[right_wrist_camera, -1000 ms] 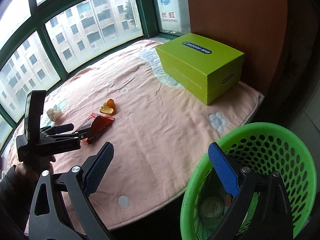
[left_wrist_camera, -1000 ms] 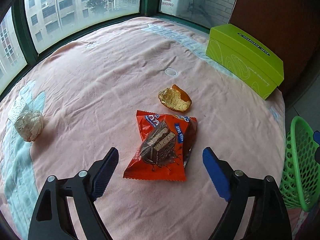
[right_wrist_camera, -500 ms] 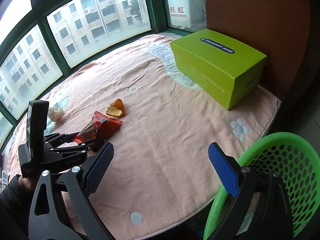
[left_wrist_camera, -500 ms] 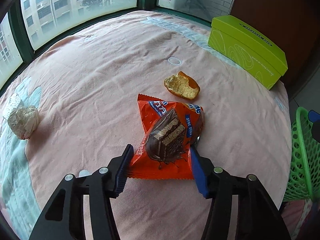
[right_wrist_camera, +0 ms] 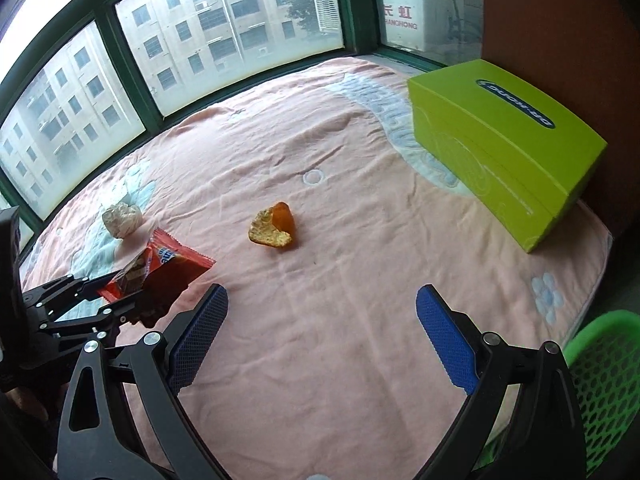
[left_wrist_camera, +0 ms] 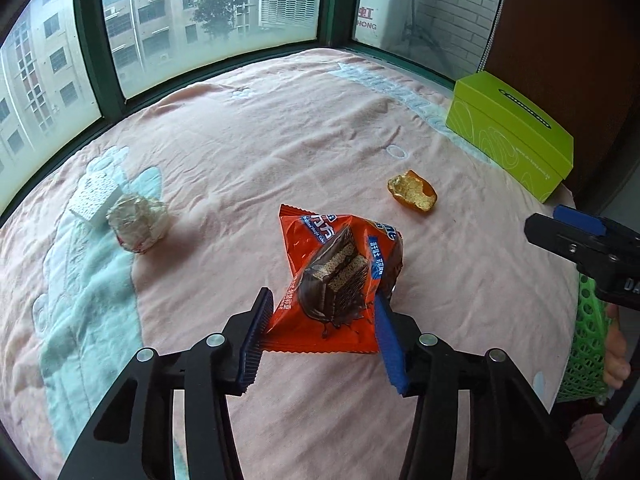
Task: Collect trash
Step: 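Grasp the orange peel piece with the right gripper while the left holds the wrapper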
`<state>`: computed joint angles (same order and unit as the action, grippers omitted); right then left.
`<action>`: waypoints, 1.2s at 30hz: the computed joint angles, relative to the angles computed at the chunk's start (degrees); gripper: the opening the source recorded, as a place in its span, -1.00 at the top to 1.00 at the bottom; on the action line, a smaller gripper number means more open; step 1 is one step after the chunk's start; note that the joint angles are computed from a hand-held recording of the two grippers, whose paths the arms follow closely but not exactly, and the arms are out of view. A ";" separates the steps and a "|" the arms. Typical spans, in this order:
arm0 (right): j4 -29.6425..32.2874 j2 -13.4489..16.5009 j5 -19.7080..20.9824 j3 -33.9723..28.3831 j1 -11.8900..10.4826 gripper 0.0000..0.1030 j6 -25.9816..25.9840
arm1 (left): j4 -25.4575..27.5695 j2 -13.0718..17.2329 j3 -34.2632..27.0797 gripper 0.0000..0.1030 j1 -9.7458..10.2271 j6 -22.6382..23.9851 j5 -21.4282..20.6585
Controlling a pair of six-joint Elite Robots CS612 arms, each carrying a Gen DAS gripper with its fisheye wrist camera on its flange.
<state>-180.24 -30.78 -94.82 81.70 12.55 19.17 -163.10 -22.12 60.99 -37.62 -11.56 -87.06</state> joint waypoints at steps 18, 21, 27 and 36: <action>14.83 8.18 3.88 -15.90 -0.29 -0.28 -4.50 | -5.85 -3.47 6.52 0.07 1.37 -4.08 0.18; 15.75 8.75 3.94 -16.91 -0.28 -0.17 -4.51 | -5.68 -3.42 6.49 0.07 1.42 -4.36 -0.06; 16.54 9.31 2.76 -18.08 -0.01 -0.05 -5.40 | -5.36 -3.36 6.40 0.07 1.41 -5.02 -0.34; 12.64 7.20 4.97 -14.09 -0.04 0.34 -4.24 | -6.39 -3.84 7.36 0.07 1.15 -5.63 -0.57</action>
<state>-167.61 -23.57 -89.84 67.61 12.52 14.93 -169.49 -25.96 68.35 -36.47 -17.19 -87.63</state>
